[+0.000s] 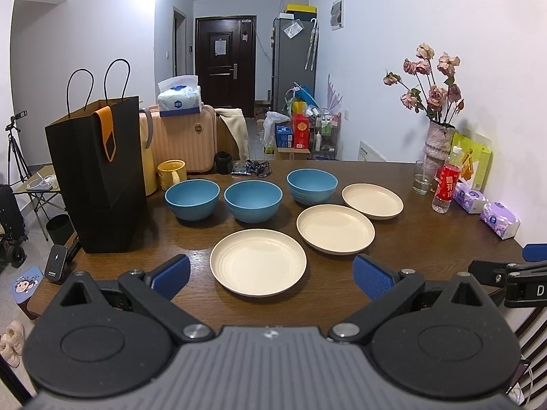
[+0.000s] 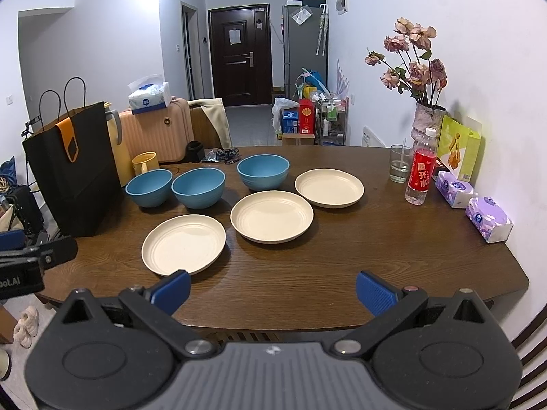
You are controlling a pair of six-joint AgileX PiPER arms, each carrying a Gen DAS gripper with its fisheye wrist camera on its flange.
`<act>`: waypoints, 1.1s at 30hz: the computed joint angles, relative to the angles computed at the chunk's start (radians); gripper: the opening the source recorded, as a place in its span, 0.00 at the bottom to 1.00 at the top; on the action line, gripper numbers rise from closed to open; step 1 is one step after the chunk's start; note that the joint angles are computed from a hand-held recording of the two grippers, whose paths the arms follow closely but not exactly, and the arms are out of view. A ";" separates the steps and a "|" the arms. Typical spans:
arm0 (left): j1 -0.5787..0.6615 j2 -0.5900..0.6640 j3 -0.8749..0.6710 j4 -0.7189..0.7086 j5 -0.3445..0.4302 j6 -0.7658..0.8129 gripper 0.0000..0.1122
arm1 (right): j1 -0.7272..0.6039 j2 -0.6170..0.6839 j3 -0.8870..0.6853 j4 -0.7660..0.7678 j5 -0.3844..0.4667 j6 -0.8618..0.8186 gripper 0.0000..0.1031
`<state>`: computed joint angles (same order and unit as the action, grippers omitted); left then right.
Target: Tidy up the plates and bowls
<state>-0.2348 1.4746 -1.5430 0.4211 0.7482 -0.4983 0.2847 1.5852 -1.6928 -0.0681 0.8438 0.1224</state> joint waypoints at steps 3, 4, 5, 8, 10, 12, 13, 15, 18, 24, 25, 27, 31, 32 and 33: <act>0.004 0.001 0.008 0.002 -0.007 -0.002 0.92 | 0.002 0.005 0.001 0.004 -0.008 -0.010 1.00; 0.004 0.001 0.008 0.001 -0.008 -0.001 0.92 | -0.001 0.009 0.003 0.015 -0.014 -0.021 1.00; 0.002 0.003 0.008 0.006 -0.006 -0.008 0.92 | -0.004 0.012 0.003 0.024 -0.017 -0.029 1.00; -0.010 0.020 0.017 0.036 -0.014 -0.048 0.92 | -0.020 0.027 -0.002 0.061 -0.023 -0.061 1.00; -0.022 0.040 0.010 0.058 -0.012 -0.079 0.92 | -0.035 0.035 -0.003 0.093 -0.029 -0.090 1.00; -0.029 0.052 -0.006 0.068 -0.002 -0.093 0.92 | -0.052 0.046 -0.018 0.126 -0.023 -0.121 1.00; -0.034 0.057 -0.011 0.075 0.002 -0.103 0.92 | -0.060 0.053 -0.021 0.146 -0.025 -0.141 1.00; -0.042 0.065 -0.013 0.090 0.004 -0.126 0.92 | -0.070 0.059 -0.022 0.175 -0.026 -0.171 1.00; -0.058 0.083 -0.034 0.114 0.028 -0.158 0.92 | -0.088 0.070 -0.026 0.223 -0.030 -0.228 1.00; -0.086 0.123 -0.072 0.172 0.081 -0.232 0.92 | -0.124 0.113 -0.067 0.290 -0.010 -0.321 1.00; -0.091 0.129 -0.076 0.185 0.089 -0.248 0.92 | -0.130 0.123 -0.078 0.303 -0.005 -0.341 1.00; -0.097 0.140 -0.084 0.209 0.102 -0.279 0.92 | -0.134 0.141 -0.098 0.317 0.003 -0.364 1.00; -0.092 0.159 -0.099 0.230 0.115 -0.308 0.92 | -0.135 0.184 -0.139 0.336 0.013 -0.396 1.00; -0.088 0.165 -0.106 0.231 0.118 -0.309 0.92 | -0.135 0.200 -0.159 0.336 0.023 -0.392 1.00; -0.079 0.171 -0.113 0.225 0.119 -0.305 0.92 | -0.132 0.216 -0.181 0.335 0.032 -0.386 1.00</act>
